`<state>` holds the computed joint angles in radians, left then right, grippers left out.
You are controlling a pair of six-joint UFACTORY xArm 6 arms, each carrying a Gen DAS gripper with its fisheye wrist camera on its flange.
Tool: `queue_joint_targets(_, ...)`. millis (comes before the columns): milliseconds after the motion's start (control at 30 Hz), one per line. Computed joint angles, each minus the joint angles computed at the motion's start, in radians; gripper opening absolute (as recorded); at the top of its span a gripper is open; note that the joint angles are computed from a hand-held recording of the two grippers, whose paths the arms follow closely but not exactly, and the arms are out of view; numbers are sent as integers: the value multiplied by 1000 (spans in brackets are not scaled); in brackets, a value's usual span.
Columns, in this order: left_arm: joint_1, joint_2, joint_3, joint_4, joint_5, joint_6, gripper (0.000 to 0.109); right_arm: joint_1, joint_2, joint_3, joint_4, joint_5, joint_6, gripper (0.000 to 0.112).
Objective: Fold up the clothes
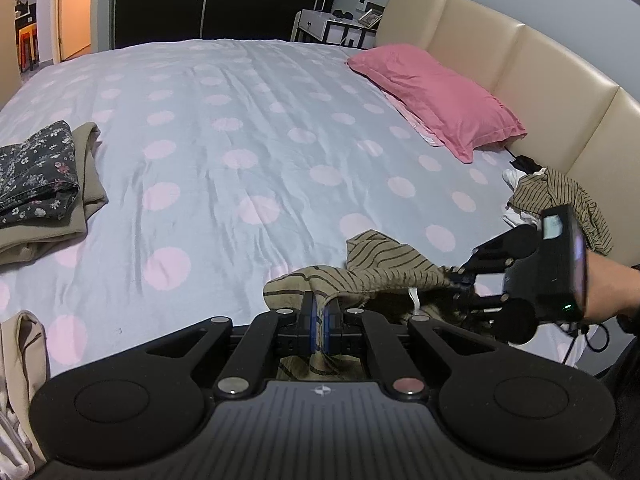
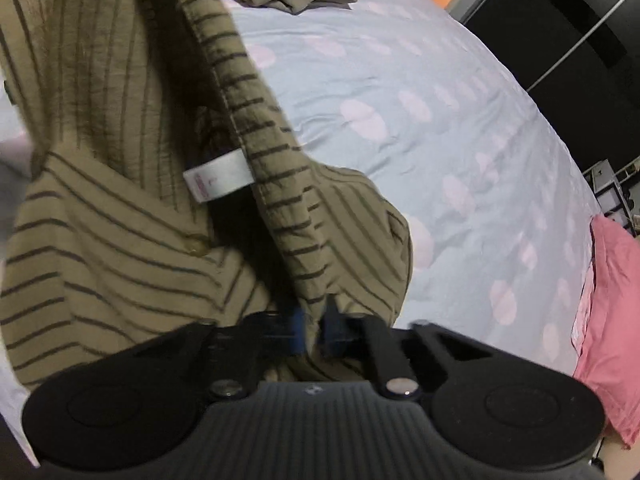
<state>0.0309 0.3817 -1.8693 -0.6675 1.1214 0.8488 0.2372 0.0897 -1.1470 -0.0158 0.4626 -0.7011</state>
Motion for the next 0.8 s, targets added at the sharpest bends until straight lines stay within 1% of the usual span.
queue_joint_targets(67, 2, -2, 2, -3, -4, 2, 2, -5, -29, 12, 18, -35, -22, 6)
queue_joint_targets(167, 3, -2, 5, -2, -17, 1, 2, -14, -68, 22, 73, -120, -23, 6)
queue_joint_targets(267, -2, 0, 11, 12, -42, 0, 2, -29, -111, 28, 177, -194, -32, 6)
queue_joint_targets(400, -9, 6, 14, 23, -54, -3, 2, -37, -165, 52, 328, -276, -96, 6)
queue_joint_targets(467, -15, 2, 23, 29, -63, 5, 2, -35, -171, 49, 419, -288, -163, 6)
queue_joint_targets(533, -22, -7, 41, 35, -78, 18, 2, -34, -180, 49, 470, -287, -210, 6)
queue_joint_targets(700, -38, -16, 68, 62, -90, 48, 2, -36, -219, 86, 492, -271, -246, 6)
queue_joint_targets(800, -49, -12, 73, 95, -89, 51, 6, -33, -196, 67, 489, -272, -239, 6)
